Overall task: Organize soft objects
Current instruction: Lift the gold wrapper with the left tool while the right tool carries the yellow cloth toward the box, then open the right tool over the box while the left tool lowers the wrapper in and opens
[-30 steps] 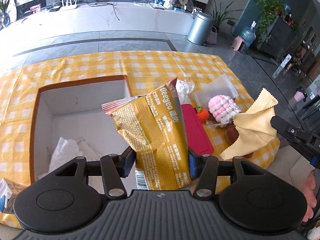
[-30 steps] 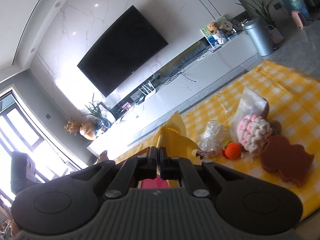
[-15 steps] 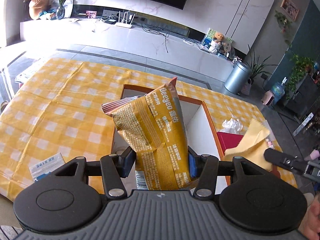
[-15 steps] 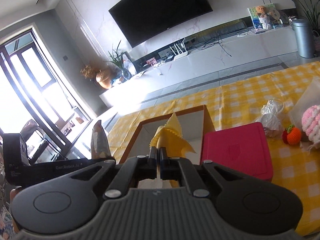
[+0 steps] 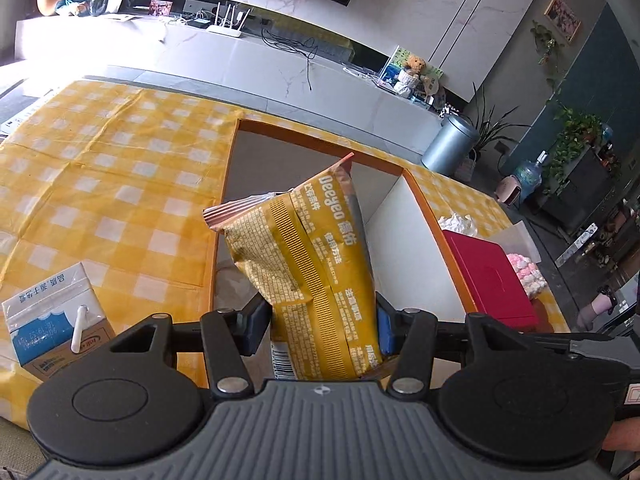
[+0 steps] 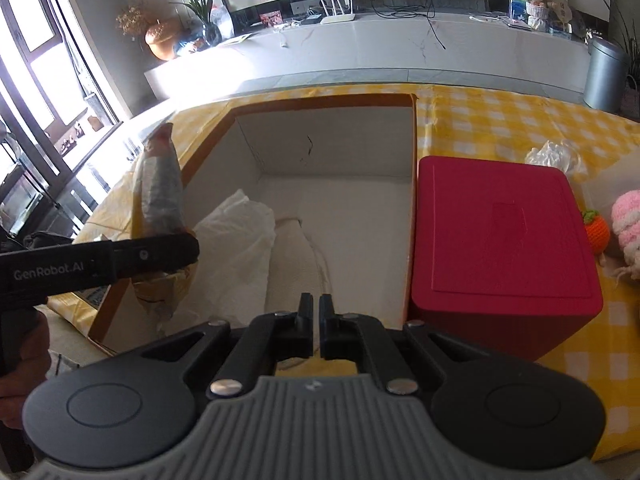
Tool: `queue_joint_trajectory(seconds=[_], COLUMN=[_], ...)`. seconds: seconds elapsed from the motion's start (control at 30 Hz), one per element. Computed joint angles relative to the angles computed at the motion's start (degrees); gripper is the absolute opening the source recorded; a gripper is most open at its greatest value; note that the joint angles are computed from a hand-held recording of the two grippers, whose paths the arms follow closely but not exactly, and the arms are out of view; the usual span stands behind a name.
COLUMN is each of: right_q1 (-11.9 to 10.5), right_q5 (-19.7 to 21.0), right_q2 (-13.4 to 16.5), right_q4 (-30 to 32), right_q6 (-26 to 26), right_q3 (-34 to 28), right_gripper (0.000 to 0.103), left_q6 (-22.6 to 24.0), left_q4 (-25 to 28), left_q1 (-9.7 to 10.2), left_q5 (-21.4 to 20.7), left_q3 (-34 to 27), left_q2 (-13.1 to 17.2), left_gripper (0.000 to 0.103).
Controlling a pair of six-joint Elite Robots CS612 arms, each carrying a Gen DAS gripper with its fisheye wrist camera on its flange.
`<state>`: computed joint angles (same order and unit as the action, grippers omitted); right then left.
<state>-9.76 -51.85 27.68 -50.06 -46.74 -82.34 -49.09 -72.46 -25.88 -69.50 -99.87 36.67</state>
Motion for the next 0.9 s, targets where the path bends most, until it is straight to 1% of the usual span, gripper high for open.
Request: queue_joint_trajectory(seconds=[0.1,0.2,0.27,0.33,0.43,0.53,0.63,0.67,0.7,0.8,0.83,0.9], right_q1=[0.14,-0.02,-0.12,-0.39,-0.96,-1.76,-2.12,-2.26,-2.50,-3.10,-3.19,-3.14], right_q5=[-0.48,0.49,1.16,2.01,2.68,3.35,0.80,0.28,0.47,3.86,5.12,5.76], right_q2=[0.08,-0.06,-0.08,-0.03,0.31,0.37,1.05,1.10,0.89,0.26,0.46,0.80], right_q4=[0.47,0.58,0.54,-0.24,-3.51,-6.47,-12.13,-13.30,-13.11,-10.38,-10.25,-11.55], right_q6=[-0.64,-1.11,-1.07,-0.34,1.75,4.15,7.68,8.96,9.75,11.25,11.54,12.65], right_q3=[-0.34,-0.71,-1.02,-1.27,-1.80,-1.46,-1.28,-0.85,-0.13,1.76,1.77,1.73], right_gripper=[0.001,0.001,0.002,0.004,0.005,0.005,0.005,0.005,0.005,0.005,0.005,0.005], left_q6=[-0.04,0.62,1.05,1.57,2.27,2.46,1.31,1.37,1.66,1.83,1.97,1.95], left_q4=[-0.62,-0.53,0.52,0.70,0.48,0.41,3.87,4.22,4.26,6.57,7.09,7.72], left_q1=[-0.07,-0.06,0.06,-0.01,-0.24,-0.20,-0.39,-0.49,-0.58,-0.95,-1.11,-1.30], left_q5=[-0.28,-0.87,-1.92,-2.40,-3.12,-5.18,-6.29,-6.43,-6.43,-5.29,-4.78,-4.37], left_q3=[-0.48,-0.41,0.18,0.93,2.26,4.00,6.27,6.80,7.24,9.10,9.75,10.79], left_q2=[0.27,0.24,-0.20,-0.50,-1.06,-1.69,-3.16,-3.32,-3.38,-4.21,-4.44,-4.83], left_gripper=[0.060,0.060,0.060,0.060,0.060,0.060,0.060,0.060,0.060,0.060,0.060,0.060])
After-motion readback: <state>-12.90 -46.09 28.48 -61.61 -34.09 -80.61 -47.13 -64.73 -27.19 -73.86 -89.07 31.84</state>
